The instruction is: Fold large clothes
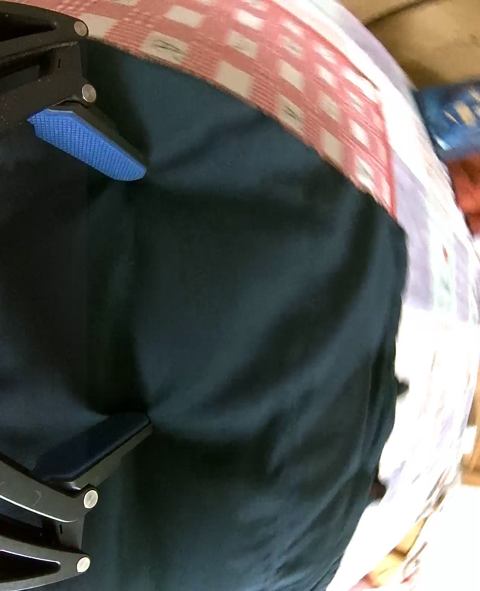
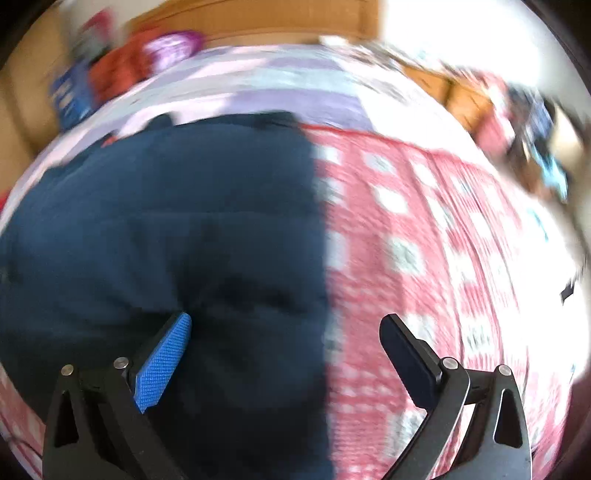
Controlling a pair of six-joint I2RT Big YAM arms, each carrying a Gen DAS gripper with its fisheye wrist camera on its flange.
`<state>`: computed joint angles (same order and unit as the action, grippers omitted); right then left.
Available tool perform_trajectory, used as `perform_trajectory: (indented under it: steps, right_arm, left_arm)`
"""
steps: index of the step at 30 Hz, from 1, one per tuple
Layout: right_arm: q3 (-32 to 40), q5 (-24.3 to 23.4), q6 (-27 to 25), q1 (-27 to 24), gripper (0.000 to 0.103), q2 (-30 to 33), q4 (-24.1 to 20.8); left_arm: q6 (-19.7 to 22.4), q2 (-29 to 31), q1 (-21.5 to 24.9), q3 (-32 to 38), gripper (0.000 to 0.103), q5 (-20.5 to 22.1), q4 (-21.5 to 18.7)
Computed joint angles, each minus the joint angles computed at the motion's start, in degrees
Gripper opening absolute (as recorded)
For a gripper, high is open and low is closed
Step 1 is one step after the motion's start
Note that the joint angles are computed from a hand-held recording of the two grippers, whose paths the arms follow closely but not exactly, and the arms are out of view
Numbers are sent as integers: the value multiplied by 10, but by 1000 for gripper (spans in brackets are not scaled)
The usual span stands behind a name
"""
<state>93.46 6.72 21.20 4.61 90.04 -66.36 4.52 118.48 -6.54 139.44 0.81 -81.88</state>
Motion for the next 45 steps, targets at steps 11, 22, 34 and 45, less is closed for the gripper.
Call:
perform_trajectory:
  steps: [11,22,34,45]
  right_arm:
    - [-27,40,4,15,102,-16,14]
    - [-17,140,37,133,102,-80,18]
    - [-52,115,1,174,102,-64,-21]
    - [-114,87,90,104,103,-108,-50]
  left_arm:
    - [-84,57,67,76,103,-34,-60]
    - [23,-128,-14,-152,100,1,105]
    - [4,-152,-68,-247,103,48,116]
    - [-15,-150,2,-249,103,-25,88]
